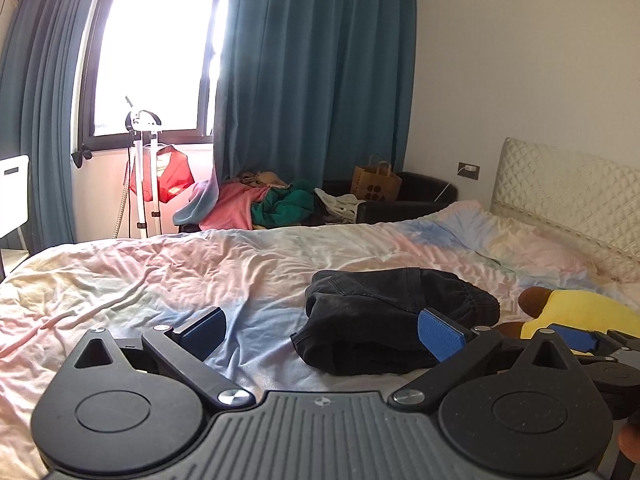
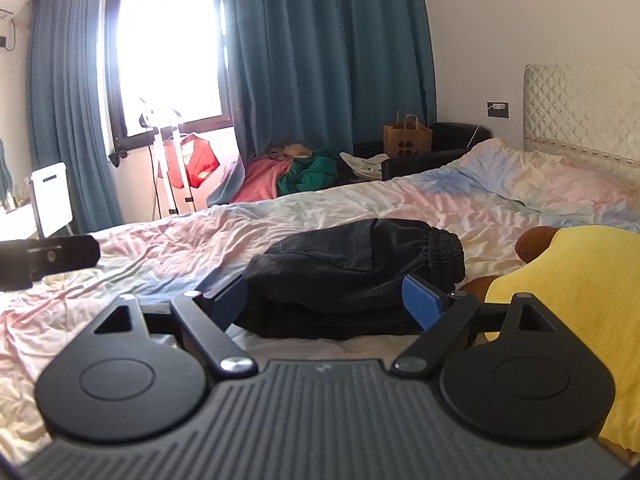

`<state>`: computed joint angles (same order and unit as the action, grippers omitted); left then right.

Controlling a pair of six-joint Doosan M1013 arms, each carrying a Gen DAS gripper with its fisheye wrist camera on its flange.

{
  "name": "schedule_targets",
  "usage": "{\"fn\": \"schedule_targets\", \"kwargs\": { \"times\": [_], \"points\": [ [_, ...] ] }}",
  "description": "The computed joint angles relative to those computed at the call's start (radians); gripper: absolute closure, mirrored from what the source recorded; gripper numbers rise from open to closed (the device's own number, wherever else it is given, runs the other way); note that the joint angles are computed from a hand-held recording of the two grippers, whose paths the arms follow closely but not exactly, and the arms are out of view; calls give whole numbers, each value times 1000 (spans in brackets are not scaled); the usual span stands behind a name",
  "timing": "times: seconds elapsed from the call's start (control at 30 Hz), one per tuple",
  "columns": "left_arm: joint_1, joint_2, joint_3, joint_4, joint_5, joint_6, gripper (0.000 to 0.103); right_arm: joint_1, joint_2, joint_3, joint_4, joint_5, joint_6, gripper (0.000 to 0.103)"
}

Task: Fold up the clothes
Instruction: 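Open both grippers and withdraw from the folded sweatpants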

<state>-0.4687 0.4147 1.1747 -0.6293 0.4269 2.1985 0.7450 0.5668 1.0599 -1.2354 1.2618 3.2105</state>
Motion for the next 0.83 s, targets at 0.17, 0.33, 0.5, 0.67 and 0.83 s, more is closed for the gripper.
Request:
{"fn": "schedule_targets", "kwargs": {
  "times": [0.17,0.33,0.5,0.67,0.83],
  "points": [
    [-10,20,-14,69,7,-58,0,-3,2,3,21,9,16,17],
    [-16,35,-29,145,25,-128,0,-5,10,-8,36,25,5,17],
    [-18,42,-40,170,40,-157,0,-10,16,-19,58,34,-7,17],
    [-21,45,-43,191,54,-185,0,-11,19,-26,70,41,-15,17],
    [-19,38,-34,179,44,-168,0,-9,22,-31,70,45,-27,17]
  ]
}}
